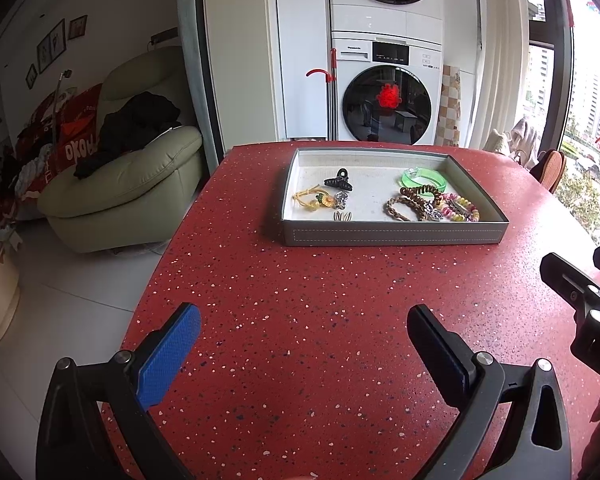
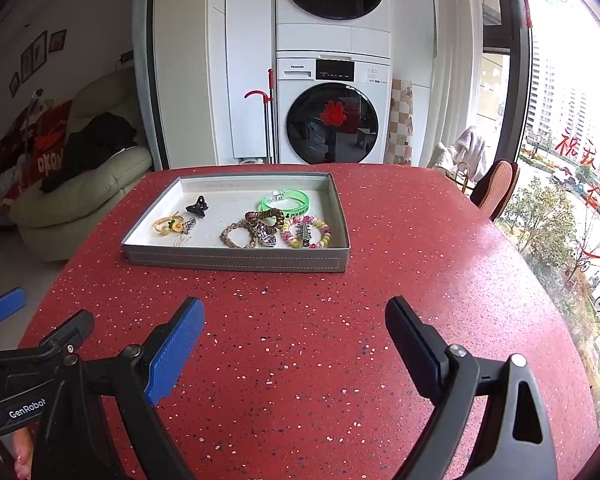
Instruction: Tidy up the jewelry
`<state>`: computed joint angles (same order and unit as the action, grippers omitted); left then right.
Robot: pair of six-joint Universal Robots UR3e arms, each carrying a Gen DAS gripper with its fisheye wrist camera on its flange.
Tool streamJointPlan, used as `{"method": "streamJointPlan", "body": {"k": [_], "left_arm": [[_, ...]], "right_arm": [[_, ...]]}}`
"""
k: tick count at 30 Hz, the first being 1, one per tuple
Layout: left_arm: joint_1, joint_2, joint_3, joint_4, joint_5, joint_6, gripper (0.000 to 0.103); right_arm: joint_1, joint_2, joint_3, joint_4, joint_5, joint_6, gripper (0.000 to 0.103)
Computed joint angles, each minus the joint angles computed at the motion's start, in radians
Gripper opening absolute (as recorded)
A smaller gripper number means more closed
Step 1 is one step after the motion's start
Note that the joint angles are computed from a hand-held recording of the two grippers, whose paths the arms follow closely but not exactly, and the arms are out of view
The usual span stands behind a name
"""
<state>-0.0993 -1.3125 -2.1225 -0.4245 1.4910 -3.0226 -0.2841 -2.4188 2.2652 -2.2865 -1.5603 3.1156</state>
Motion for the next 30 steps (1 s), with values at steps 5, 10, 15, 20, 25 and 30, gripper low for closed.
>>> {"method": "streamJointPlan", "body": {"k": [5, 10, 15, 20, 25, 30], "left_arm": [[-0.002, -0.002, -0.001, 0.003, 0.002, -0.001, 0.103], [-0.006, -0.004, -0.001, 0.007, 0.004, -0.007, 0.103], [-0.015, -0.008, 0.004, 0.007, 0.012, -0.013, 0.103], [-0.012, -0.006, 0.004, 0.006, 0.010, -0.012, 0.103], [-0.012, -0.002, 0.002, 0.004, 0.009, -0.013, 0.103], [-0.010, -0.001, 0.003, 0.001, 0.008, -0.011, 0.103]], "right_arm": [[0.007, 0.005, 0.001, -0.006, -0.006, 0.005, 0.093], [0.010, 0.006, 0.003, -0.011, -0.008, 0.005, 0.093], [0.025, 0.021, 0.001, -0.025, -0.017, 0.015, 0.093], [0.028, 0.025, 0.001, -0.029, -0.018, 0.016, 0.093], [0.032, 0.029, 0.003, -0.034, -0.022, 0.019, 0.093], [0.027, 0.024, 0.002, -0.028, -0.018, 0.016, 0.093]]}}
